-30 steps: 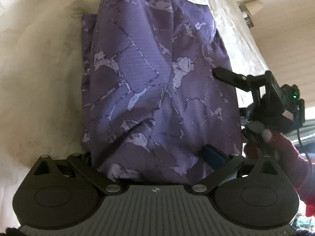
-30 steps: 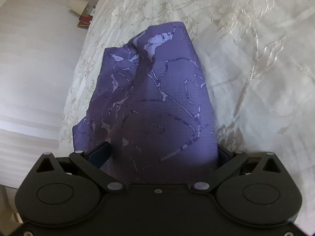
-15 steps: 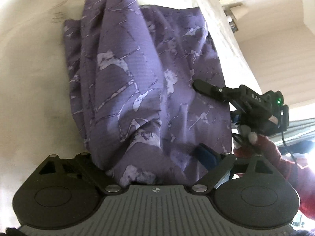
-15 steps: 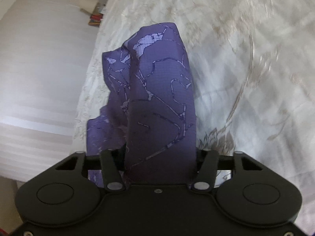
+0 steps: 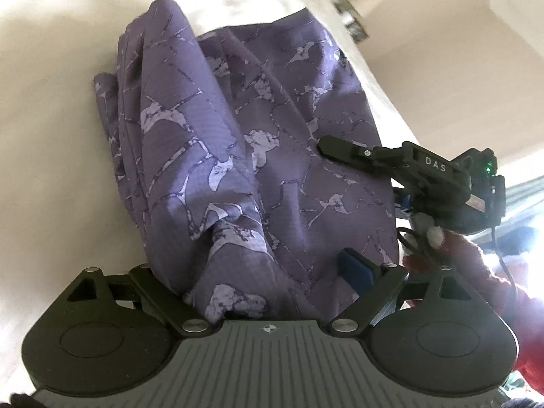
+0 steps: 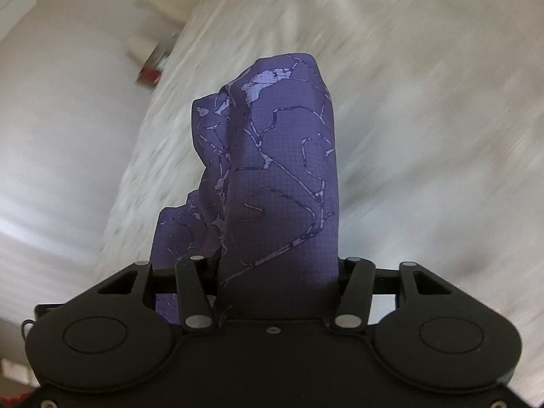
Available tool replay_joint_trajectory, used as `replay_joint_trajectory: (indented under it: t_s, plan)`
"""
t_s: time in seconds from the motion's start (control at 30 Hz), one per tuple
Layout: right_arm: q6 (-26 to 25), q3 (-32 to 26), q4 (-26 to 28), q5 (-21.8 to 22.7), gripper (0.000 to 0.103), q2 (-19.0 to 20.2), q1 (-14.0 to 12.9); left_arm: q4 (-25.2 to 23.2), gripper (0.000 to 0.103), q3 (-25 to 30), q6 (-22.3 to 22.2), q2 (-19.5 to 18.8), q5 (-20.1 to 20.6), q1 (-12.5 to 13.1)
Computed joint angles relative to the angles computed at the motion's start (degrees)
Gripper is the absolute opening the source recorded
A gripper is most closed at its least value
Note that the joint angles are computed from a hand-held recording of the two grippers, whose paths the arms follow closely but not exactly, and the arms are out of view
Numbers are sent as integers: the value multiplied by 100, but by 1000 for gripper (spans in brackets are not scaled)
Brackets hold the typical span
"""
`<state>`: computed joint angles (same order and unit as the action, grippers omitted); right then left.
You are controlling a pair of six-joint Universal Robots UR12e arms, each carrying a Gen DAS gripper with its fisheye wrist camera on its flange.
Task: Fold large clothes
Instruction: 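Open both grippers and release the folded jacket onto the bed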
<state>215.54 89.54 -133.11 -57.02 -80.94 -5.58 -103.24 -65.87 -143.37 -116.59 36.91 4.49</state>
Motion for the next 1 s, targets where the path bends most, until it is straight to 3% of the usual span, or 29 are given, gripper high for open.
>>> replay_joint_trajectory:
  t_s: [0.1, 0.2, 0.3, 0.47, 0.57, 0.63, 0.7, 0.83, 0.9, 1.0]
  plan:
    - [-229, -101, 316, -270, 61, -25, -253, 361, 87, 244, -335, -183, -36, -294]
    - [-311, -281, 833, -859, 75, 3, -358, 1165, 83, 127, -1155, -185, 105, -440]
    - [-297, -378, 1218, -1753, 77, -12, -242, 1823, 84, -164, -1857, -71, 602, -440]
    - [-498, -87, 818, -2012, 79, -286, -200, 2114, 85, -526, -2399, 121, 707, -202]
    - [-765, -3, 496, -2171, 80, -434, -126, 2898, 84, -809, -2434, 447, 967, -216]
    - [-1017, 15, 390, -2316, 89, -489, -12, 3513, 84, -909, -2457, 635, 1247, -322]
    - [-1374, 28, 330, -2562, 91, -539, 132, 3988, 84, -991, -2202, 767, 1397, -354]
    - [-1761, -28, 212, -2884, 92, -506, 368, 5081, 84, -952, -1863, 735, 1762, -676]
    - [-1807, -99, 204, -3074, 92, -448, 441, 5248, 84, -795, -1730, 613, 1934, -808]
    - [-1771, -199, 282, -3389, 92, -317, 500, 5415, 84, -512, -2028, 323, 2365, -1045]
